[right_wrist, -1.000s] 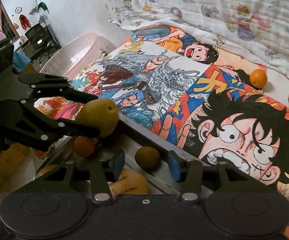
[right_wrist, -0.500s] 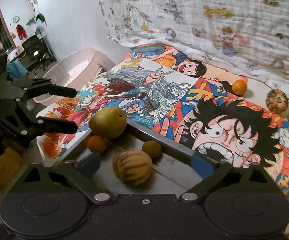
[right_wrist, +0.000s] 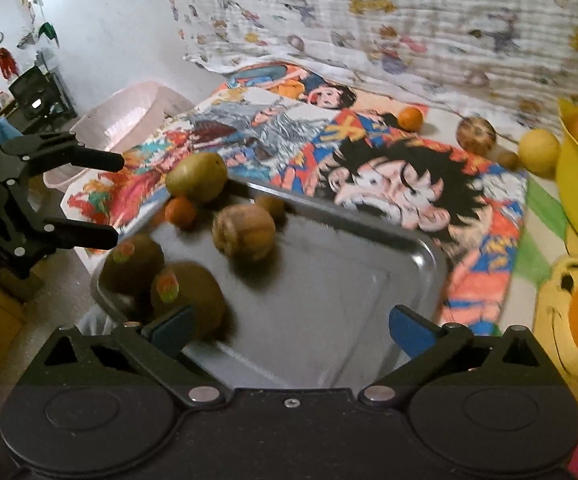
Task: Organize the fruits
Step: 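Open both grippers to drop the pear and brown fruit into the tray, then withdraw both tools and reach toward the orange and striped pepino melon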
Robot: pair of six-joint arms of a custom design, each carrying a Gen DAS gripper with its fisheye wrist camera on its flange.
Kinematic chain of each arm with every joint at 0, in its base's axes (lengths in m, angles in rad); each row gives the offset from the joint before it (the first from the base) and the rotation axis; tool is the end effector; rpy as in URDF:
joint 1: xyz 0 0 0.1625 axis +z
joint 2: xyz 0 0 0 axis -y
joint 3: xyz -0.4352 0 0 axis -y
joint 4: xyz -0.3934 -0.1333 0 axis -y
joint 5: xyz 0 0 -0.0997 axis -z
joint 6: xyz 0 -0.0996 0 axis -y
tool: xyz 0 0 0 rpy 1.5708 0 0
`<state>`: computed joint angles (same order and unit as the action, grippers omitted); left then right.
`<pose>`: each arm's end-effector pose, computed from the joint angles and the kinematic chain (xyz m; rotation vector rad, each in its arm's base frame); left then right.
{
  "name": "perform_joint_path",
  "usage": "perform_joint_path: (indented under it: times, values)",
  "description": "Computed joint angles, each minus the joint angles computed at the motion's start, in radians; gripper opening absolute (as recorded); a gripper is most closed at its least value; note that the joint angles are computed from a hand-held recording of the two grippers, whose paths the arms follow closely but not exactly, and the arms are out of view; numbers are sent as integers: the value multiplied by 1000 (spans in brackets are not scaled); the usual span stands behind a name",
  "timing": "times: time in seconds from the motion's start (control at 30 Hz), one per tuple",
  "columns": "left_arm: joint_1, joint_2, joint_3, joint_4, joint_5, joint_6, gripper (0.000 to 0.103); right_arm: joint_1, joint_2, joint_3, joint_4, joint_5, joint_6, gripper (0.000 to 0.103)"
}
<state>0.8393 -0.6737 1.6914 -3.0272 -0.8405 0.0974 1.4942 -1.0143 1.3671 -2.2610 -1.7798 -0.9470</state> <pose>-0.2979 -0.6309 0.0744 0.7986 2.3358 -0.8142 0.0568 -0.7319 0.3372 1.1284 -2.5450 0.2704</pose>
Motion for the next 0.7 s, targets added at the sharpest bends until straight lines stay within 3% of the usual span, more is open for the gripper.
perform_joint_path:
  times: [0.33,0.7]
  values:
    - [-30,21,1,52,-37,-34,102,-4,-61,87,-62,-72,-67,102]
    - [-48,74,-109,154,-26,-24,102,-4,-47,52,-82,-58,-113,102]
